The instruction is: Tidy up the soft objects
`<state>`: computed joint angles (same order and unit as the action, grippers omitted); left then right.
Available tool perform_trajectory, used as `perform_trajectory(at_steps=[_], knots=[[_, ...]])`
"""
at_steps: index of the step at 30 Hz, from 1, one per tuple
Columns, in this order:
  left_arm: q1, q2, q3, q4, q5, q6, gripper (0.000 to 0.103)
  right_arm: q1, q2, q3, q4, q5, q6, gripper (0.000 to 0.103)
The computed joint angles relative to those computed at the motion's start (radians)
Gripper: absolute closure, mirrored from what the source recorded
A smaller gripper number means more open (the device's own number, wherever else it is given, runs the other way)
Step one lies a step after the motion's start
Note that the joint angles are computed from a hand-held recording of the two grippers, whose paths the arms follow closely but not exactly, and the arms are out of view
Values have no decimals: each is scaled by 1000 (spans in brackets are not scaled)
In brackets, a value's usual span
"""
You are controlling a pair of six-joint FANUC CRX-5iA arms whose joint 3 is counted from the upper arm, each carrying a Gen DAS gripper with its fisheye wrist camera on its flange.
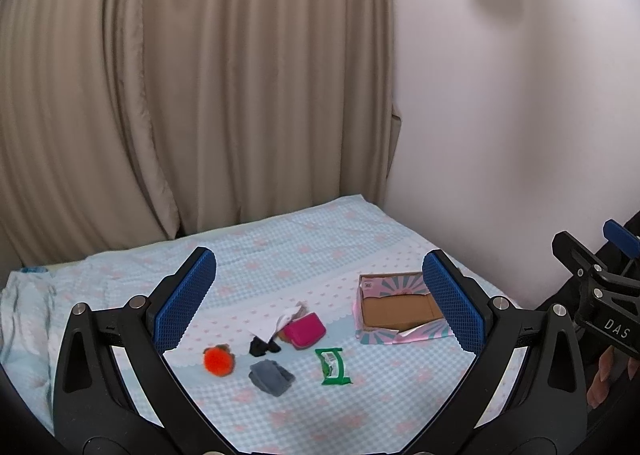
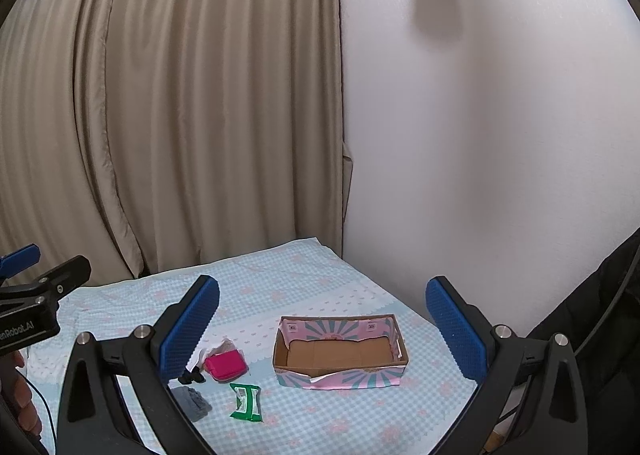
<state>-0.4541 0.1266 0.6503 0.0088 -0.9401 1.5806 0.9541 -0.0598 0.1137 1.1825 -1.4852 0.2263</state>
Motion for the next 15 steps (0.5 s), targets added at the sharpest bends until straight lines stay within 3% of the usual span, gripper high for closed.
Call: perform_trajectory(at_steps=[15], knots=[[3,-15,-19,10,8,-7,0,16,-40,-127,35,14,-109,0]])
